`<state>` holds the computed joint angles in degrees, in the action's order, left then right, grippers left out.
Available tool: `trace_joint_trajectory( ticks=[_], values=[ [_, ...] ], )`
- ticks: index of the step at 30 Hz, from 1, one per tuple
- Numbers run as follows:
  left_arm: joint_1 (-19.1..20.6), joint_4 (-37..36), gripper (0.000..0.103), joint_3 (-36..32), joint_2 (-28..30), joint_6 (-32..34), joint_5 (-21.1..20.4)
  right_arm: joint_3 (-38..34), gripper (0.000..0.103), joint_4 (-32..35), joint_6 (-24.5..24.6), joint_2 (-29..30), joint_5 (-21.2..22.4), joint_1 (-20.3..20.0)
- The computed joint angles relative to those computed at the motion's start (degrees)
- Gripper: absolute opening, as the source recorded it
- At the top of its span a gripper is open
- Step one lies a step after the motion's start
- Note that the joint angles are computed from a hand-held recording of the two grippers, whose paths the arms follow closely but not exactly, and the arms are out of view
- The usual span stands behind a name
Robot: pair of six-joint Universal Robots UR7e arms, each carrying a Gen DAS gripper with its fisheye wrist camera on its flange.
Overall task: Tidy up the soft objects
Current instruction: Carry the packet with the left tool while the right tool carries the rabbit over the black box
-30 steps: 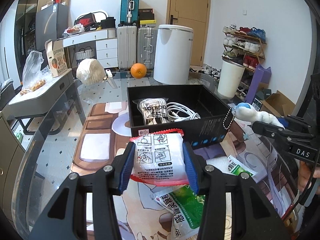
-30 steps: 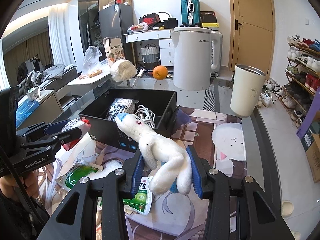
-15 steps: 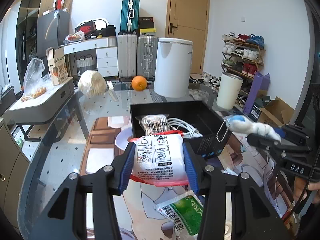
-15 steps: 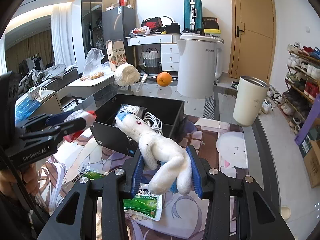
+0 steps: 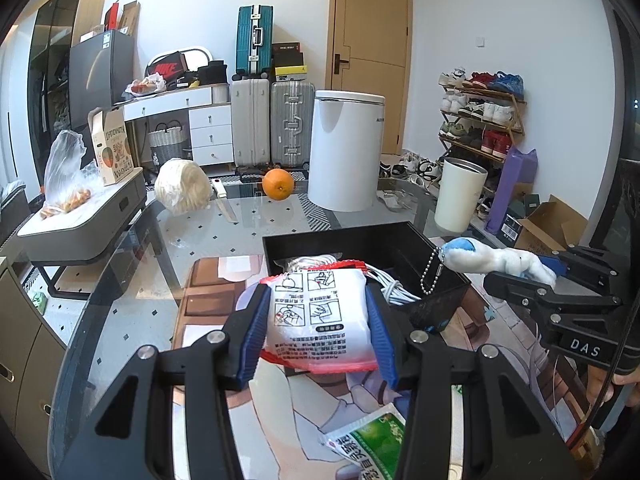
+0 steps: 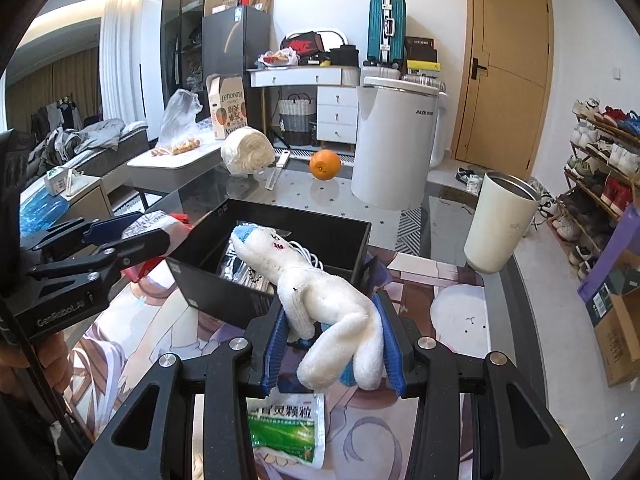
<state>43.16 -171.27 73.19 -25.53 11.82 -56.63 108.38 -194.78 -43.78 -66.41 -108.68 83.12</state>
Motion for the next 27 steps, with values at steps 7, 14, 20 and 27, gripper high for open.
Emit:
trace_joint_trajectory(
  ticks=[7,14,20,27],
  values=[
    [0.72,0.92,0.046,-1.77,0.65,-0.28,-0.75,-5.52,0.042,2.11,-0.91,3.95,-4.03,1.6],
    [1.14,2.42,0.046,-5.1,2.49,0.51,-1.79,-10.44,0.042,4.44,-1.62,7.02,-5.24,2.19],
    [1.43,4.79,0.046,-8.74,4.87,2.29,-2.33,-14.87,0.042,6.69,-3.65,10.03,-7.02,2.5],
    [2.1,6.58,0.046,-11.44,6.38,2.23,-2.43,-17.82,0.042,7.54,-5.18,12.52,-8.06,2.48]
  ],
)
